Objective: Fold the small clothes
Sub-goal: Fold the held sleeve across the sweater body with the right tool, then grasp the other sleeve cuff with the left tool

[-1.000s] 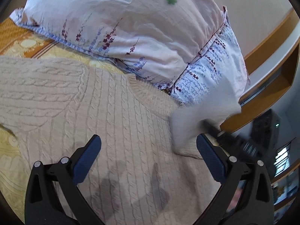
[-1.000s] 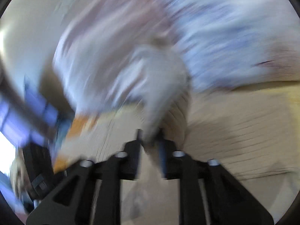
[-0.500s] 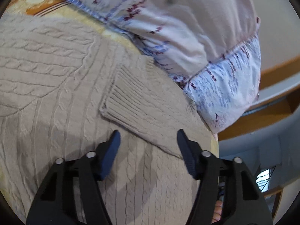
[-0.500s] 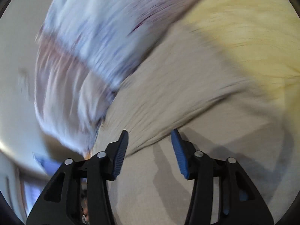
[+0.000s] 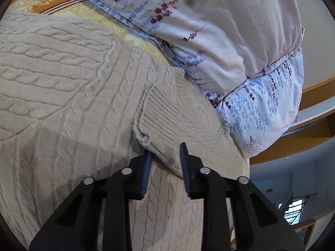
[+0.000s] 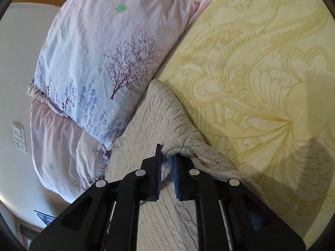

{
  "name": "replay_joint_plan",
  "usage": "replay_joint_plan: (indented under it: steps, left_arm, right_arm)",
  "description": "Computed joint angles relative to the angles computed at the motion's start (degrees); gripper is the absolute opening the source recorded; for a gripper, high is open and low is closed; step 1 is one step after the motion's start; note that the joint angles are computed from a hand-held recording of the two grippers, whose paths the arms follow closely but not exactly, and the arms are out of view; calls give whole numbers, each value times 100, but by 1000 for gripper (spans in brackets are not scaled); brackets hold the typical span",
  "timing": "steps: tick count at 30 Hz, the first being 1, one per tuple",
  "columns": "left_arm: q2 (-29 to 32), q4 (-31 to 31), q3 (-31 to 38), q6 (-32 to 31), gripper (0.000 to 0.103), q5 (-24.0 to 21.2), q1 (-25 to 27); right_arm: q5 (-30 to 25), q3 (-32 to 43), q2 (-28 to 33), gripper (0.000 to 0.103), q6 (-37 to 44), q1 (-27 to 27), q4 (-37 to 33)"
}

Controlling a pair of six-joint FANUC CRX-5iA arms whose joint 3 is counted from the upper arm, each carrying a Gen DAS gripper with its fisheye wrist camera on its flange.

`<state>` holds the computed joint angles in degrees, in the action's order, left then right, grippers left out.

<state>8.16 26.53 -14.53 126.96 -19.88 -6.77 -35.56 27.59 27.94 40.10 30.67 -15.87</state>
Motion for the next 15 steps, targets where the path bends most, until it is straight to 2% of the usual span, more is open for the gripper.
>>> replay_joint_plan:
  steps: [3,4,8,10,12,13,14,15]
  left_arm:
    - [40,107,-11,-121,13,36,-32]
    - [68,-56,53,45,13,-39,-26]
    - [55,-18,11,-58,12,-19,-28]
    - [-51,-89,-28,-63,20,-80,-20]
    - [-273,-283,-120,-63,48,-121,-4]
    - [-499,-529,-230,78,53,-131,25]
    - [-698,-681,-348,171,61,-126,61]
    - [-926,-805,-505,245,65,-97,111]
  right_arm:
    - [209,-225,-57,10,-525,95,631]
    - [181,-245,-51,10,-635,106,744]
    - [-220,-84,43,11,-566,103,698]
    - [-308,-107,2,19,-605,153,827]
    - [-271,-167,-71,40,-541,181,799]
    - [-286,-227,-123,45,-604,234,951]
    - [-248,-324,-184,55,-671,289,1135]
    - [-167,-456,-252,64,-790,356,1381]
